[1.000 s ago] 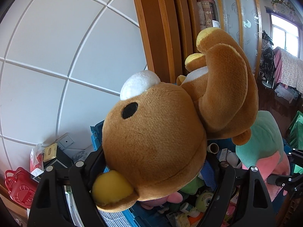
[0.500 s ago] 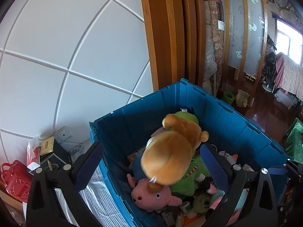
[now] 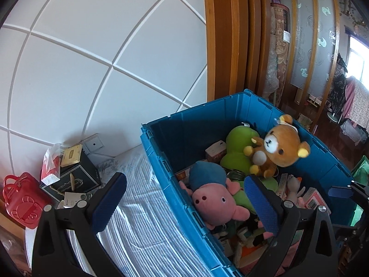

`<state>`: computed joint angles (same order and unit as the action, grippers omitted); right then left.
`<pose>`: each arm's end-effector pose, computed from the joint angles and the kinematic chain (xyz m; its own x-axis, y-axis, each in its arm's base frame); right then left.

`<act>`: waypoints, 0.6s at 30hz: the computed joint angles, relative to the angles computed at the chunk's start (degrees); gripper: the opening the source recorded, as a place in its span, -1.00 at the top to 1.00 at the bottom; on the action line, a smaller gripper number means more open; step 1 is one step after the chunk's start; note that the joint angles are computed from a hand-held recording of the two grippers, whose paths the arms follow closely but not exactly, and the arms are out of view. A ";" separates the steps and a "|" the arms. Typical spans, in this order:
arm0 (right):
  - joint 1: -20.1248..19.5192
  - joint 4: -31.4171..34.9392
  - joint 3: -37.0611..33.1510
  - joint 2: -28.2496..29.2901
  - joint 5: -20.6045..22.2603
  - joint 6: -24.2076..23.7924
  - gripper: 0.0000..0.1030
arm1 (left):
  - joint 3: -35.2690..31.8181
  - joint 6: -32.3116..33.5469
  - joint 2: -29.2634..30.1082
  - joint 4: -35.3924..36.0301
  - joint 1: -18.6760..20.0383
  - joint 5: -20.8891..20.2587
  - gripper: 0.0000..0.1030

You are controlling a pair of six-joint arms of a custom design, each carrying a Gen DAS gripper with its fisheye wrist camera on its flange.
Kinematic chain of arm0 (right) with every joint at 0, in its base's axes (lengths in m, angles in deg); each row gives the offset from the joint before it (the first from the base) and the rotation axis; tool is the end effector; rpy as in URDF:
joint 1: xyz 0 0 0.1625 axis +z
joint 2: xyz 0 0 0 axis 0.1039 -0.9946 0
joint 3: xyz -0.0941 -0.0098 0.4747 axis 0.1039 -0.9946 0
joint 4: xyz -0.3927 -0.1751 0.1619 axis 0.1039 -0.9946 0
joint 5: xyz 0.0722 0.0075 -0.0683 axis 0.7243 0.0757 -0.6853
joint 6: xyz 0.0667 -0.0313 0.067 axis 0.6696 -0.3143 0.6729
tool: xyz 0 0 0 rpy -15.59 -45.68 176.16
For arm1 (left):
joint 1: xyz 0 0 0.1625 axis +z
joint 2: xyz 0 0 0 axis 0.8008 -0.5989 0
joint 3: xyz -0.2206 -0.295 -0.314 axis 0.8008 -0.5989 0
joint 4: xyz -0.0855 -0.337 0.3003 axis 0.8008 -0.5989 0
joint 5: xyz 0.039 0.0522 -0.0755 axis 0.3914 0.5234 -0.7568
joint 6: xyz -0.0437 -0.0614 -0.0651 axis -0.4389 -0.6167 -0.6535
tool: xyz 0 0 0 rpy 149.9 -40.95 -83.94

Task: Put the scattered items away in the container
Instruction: 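Lower both into the crate and open both grippers, then withdraw both grippers from the crate toward the glass cup and white box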

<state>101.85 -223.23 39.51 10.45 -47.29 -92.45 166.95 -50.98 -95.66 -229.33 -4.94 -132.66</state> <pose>0.3013 -0.6384 0.3901 -0.8846 -0.1700 0.4342 -0.4031 0.7469 -0.5288 -0.3684 -0.7216 0.3368 -0.6449 0.3044 -0.7011 0.6898 0.6269 -0.3623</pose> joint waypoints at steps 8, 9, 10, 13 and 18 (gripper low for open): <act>3.01 -0.77 -1.68 4.24 -1.05 0.67 -1.00 | 4.47 -1.18 -5.83 -0.41 2.04 1.40 -1.00; 3.42 -0.84 -1.98 4.89 -1.19 0.76 -1.00 | 5.09 -1.26 -6.65 -0.44 2.31 1.71 -1.00; 3.86 -1.08 -2.18 5.49 -1.38 0.74 -1.00 | 5.71 -1.33 -7.45 -0.44 2.60 2.18 -1.00; 5.31 -1.53 -3.06 7.58 -2.51 0.26 -1.00 | 7.83 -1.50 -10.00 -0.61 3.61 3.34 -1.00; 7.13 -0.75 -5.05 11.51 -3.01 0.85 -1.00 | 11.44 -2.35 -14.35 -0.20 6.06 4.71 -1.00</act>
<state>108.98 -223.98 34.46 21.96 -50.30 -91.60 178.39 -53.34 -110.01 -229.53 1.12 -127.96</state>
